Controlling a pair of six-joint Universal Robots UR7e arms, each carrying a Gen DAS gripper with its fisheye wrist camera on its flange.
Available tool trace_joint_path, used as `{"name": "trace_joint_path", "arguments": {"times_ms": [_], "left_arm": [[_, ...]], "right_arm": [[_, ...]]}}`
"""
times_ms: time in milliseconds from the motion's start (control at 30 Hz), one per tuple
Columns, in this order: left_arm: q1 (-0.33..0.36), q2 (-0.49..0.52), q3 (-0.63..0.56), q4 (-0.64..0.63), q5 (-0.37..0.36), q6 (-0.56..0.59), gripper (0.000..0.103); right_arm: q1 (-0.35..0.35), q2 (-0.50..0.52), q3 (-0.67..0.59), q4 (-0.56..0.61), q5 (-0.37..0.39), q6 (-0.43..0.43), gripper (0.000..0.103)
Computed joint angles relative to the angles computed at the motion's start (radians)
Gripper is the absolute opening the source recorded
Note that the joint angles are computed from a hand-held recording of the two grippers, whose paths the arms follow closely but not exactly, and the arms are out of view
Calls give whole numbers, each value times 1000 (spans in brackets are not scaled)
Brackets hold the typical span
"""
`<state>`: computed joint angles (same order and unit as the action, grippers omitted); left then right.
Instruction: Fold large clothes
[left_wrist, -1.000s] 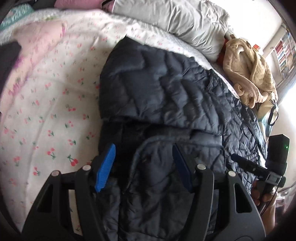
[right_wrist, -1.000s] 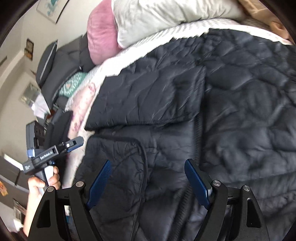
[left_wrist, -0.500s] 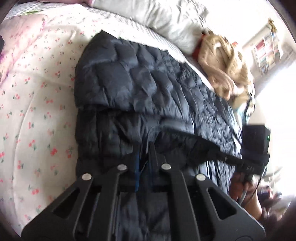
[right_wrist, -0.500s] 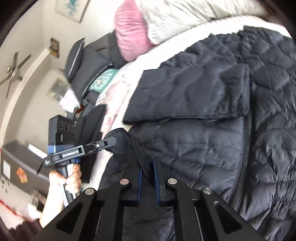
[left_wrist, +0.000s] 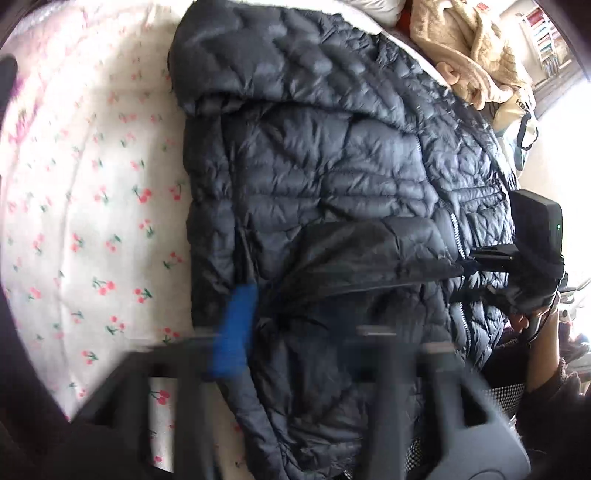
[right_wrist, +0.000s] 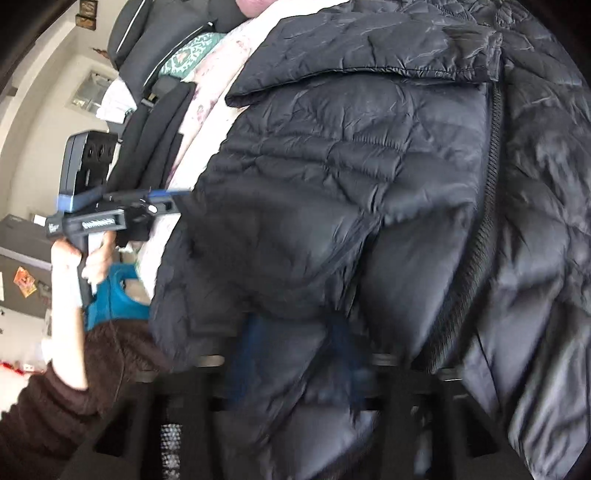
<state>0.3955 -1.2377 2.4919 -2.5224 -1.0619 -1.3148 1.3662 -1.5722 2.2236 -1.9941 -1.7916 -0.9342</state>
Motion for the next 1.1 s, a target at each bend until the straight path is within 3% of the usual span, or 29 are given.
{"name": "trace_joint_path", "arguments": {"times_ms": [33,167,300,433,500,600,667,700,733,800,867,933,1000,1100], "left_arm": [[-9,5,-5,-1,26,5,79],[-27,-27,-5,-3,101,1,79],[-10,-43,21,-141,189,-13,79],[-9,12,-37,11,368,-139,80],[22,49,-68,76,418,-188,80],[74,106,-104,111,469,-222,80],[94,125,-114,131,513,-248,79],[102,136,-112,109,541,-249,76],[104,140,-109,100,558,-257,73],[117,151,-114,106,612,-307,67],[114,142,-119,178,662,-384,59],[117,153,-119,147,702,-385,54],[128,189,-116,9,720,-308,52],[167,264,-133,-242,674,-124,51]], "right_arm": [[-2,-18,-4,0,8,-14,82],[-11,-46,-50,-13,72,-16,82],[-55,-8,-107,-99,229,124,82],[-70,54,-101,-277,323,242,82],[-60,98,-86,-389,324,291,82],[-21,184,-101,-504,262,339,80],[-4,226,-96,-594,240,328,76],[-3,241,-94,-634,247,315,67],[-3,252,-82,-670,253,305,43],[0,271,-92,-679,256,279,9],[-7,251,-82,-696,307,260,9],[-13,203,-67,-727,364,219,8],[-9,179,-64,-783,392,213,8],[-18,152,-78,-820,385,212,8]]}}
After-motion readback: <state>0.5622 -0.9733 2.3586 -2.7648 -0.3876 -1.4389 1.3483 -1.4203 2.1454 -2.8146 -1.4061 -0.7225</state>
